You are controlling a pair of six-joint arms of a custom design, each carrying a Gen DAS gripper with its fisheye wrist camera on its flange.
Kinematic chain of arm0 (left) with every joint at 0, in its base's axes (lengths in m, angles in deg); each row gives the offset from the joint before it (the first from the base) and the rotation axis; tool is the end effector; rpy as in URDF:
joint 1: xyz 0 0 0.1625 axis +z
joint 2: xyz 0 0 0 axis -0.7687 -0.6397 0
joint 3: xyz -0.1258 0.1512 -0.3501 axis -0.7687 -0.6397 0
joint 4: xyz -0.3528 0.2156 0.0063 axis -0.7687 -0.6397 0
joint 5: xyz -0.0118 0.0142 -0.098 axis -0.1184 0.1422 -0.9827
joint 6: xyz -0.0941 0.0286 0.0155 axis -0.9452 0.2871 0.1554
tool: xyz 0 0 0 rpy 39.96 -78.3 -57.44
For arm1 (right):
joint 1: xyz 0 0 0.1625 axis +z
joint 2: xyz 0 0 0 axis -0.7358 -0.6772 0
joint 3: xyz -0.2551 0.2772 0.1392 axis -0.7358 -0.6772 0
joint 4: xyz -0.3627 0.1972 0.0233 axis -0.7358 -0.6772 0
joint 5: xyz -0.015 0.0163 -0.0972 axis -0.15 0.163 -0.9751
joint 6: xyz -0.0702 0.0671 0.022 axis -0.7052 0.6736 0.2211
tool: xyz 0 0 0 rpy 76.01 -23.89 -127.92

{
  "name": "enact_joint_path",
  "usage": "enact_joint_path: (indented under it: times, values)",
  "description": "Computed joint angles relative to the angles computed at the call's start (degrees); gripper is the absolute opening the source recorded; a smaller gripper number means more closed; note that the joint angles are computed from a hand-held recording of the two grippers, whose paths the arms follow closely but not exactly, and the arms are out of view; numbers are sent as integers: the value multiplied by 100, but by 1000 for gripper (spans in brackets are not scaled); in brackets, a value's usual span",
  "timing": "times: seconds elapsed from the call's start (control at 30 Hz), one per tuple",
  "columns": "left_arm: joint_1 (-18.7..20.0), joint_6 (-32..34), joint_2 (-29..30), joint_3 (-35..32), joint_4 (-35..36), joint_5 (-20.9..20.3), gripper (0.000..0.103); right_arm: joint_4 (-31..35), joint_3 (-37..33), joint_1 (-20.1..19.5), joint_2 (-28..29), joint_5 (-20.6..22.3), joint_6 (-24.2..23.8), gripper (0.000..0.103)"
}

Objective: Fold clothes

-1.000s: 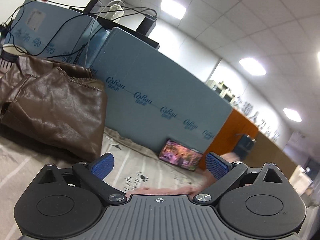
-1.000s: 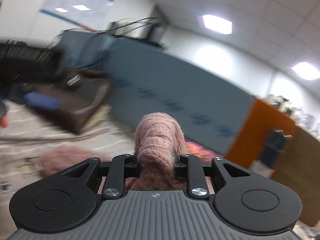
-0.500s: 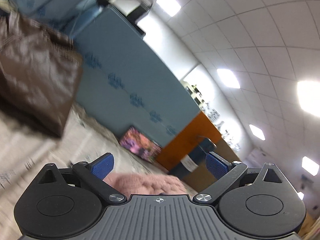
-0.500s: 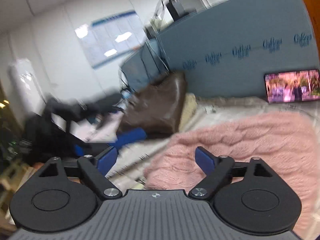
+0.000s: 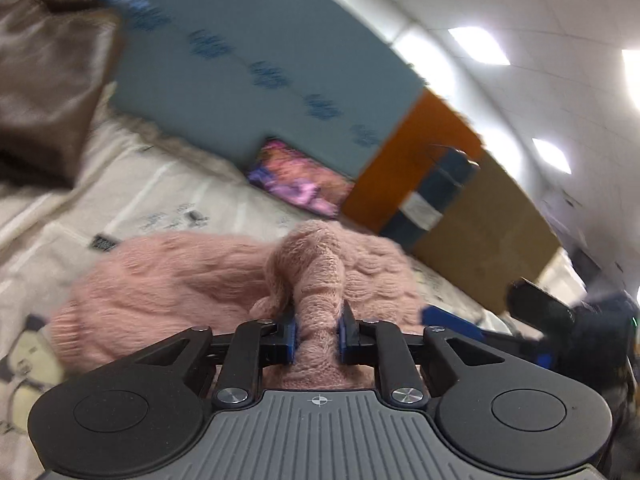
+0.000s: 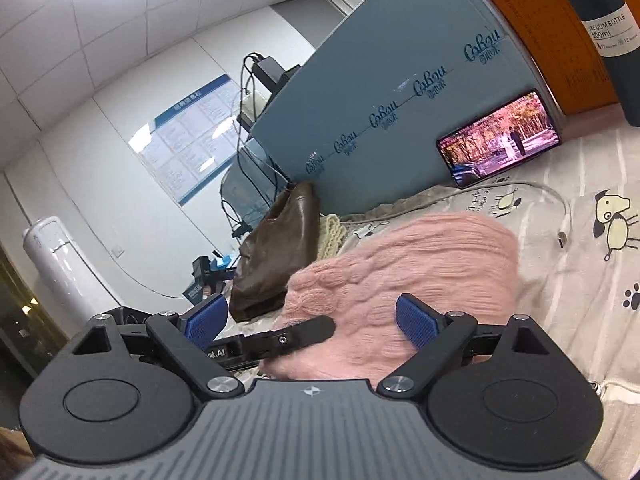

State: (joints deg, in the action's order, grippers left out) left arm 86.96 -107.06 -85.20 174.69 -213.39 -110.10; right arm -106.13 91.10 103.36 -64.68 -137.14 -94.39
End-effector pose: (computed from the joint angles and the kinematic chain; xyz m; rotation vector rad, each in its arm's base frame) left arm -0.2867 -0.4550 -0.0488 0.4483 2.7003 -1.4329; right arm -0.1161 -0.5231 0.3370 -0.8147 2.5137 -0.7741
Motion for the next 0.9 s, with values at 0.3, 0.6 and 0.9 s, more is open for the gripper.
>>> enact_joint_path:
  times: [0.3, 0.6, 0.9]
  values:
    - [-307, 149, -127, 520, -940, 1284, 15, 1200, -308, -84, 57, 251, -709, 91]
    - [-307, -626, -141, 663, 124, 1967, 20, 893, -230, 71, 200, -204, -451, 92]
    - [-273, -435, -15, 473, 311, 2194, 27, -266, 58, 135, 292, -653, 201, 90]
